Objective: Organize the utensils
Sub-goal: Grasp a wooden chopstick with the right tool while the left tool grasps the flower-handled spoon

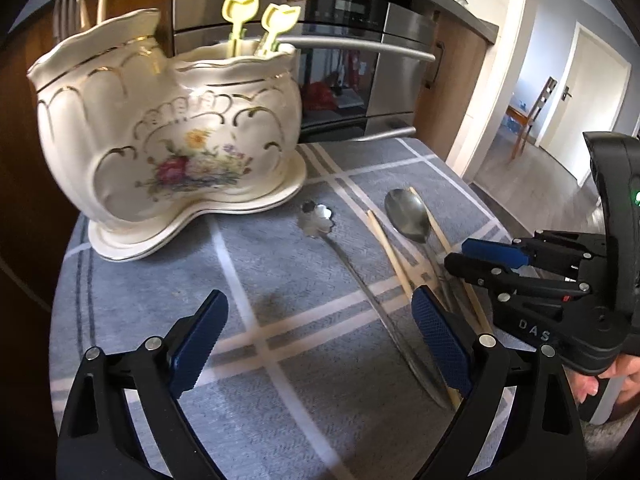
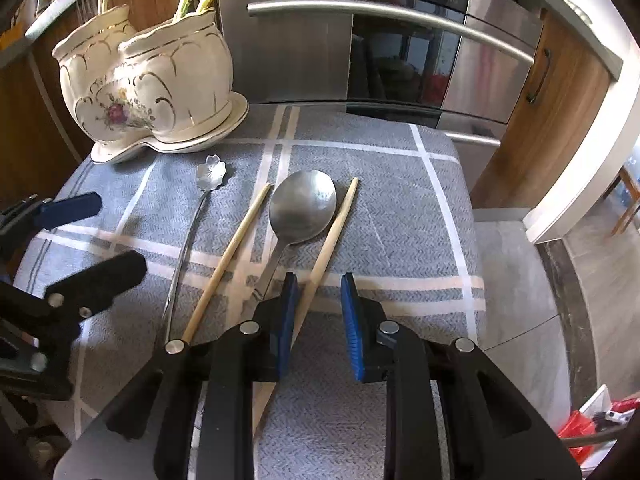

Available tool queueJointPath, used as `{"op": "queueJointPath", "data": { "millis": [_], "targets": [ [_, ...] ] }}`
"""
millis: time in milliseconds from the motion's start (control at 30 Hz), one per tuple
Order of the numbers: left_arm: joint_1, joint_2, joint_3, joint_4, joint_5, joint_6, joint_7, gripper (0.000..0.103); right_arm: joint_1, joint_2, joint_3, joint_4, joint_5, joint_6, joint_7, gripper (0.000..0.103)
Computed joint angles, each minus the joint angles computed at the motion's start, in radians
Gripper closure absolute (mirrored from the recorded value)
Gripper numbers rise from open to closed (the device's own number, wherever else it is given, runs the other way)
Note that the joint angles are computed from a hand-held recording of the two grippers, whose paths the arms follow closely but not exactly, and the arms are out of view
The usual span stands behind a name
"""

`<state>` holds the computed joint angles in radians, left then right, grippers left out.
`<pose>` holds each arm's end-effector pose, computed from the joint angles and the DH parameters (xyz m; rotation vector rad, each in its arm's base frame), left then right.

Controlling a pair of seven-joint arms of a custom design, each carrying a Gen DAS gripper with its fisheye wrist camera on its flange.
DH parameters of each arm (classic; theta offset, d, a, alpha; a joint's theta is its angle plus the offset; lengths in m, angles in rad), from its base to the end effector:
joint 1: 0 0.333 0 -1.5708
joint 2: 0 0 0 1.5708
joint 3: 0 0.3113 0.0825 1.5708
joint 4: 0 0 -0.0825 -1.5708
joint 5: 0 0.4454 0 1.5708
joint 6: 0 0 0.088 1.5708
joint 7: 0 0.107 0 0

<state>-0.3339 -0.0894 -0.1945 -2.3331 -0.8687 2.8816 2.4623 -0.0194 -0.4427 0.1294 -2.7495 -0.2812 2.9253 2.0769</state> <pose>0.5192 -0.2528 0.3876 -1.2180 2.4531 -1.0168 0.4548 0.0643 0.3713 -1.7310 1.9818 -0.6173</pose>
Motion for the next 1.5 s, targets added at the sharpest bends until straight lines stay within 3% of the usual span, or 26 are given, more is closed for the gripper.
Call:
{"op": "queueJointPath", "data": {
  "millis": [33, 100, 200, 267, 500, 567, 800, 933, 1067, 1300, 1433, 1500],
  "targets": [
    [0.001, 0.002, -0.001, 0.003, 0.009, -0.008, -0.011, 0.011, -0.015, -0.001, 0.011, -0.002, -0.014, 0.006, 0.02, 0.093],
    [0.004, 0.01, -0.005, 0.011, 0.031, -0.019, -0.038, 0.012, -0.019, -0.001, 0.006, -0.012, -0.005, 0.035, 0.026, 0.097],
    [0.01, 0.013, -0.01, 0.016, 0.068, -0.039, -0.076, 0.018, -0.007, -0.008, -0.021, -0.043, 0.038, 0.098, 0.028, 0.097],
    [0.012, 0.015, -0.012, 0.019, 0.079, -0.049, -0.088, 0.026, -0.028, -0.02, -0.006, -0.056, 0.05, 0.116, 0.037, 0.097],
    [0.017, 0.031, -0.033, 0.035, 0.209, -0.073, -0.2, 0.047, 0.009, -0.064, -0.063, -0.095, 0.136, 0.159, -0.03, 0.097],
    [0.02, 0.037, -0.041, 0.035, 0.293, -0.073, -0.267, 0.058, 0.005, -0.075, -0.054, -0.103, 0.152, 0.166, -0.042, 0.097],
    [0.038, 0.047, -0.058, 0.037, 0.642, -0.062, -0.551, 0.067, -0.008, -0.102, -0.027, -0.122, 0.185, 0.182, -0.065, 0.097],
    [0.036, 0.048, -0.043, 0.049, 0.599, -0.093, -0.504, 0.082, -0.009, -0.117, -0.023, -0.133, 0.197, 0.189, -0.076, 0.097],
    [0.045, 0.056, -0.033, 0.075, 0.538, -0.141, -0.473, 0.082, 0.003, -0.127, -0.03, -0.138, 0.212, 0.194, -0.088, 0.097],
    [0.05, 0.081, -0.051, 0.095, 0.72, -0.126, -0.575, 0.082, 0.01, -0.137, -0.023, -0.144, 0.226, 0.196, -0.1, 0.097],
    [0.05, 0.082, -0.051, 0.09, 0.694, -0.108, -0.527, 0.094, 0.003, -0.156, -0.012, -0.156, 0.23, 0.202, -0.094, 0.097],
    [0.05, 0.08, -0.05, 0.083, 0.639, -0.095, -0.475, 0.095, 0.002, -0.163, -0.011, -0.161, 0.232, 0.204, -0.092, 0.097]
  ]
}}
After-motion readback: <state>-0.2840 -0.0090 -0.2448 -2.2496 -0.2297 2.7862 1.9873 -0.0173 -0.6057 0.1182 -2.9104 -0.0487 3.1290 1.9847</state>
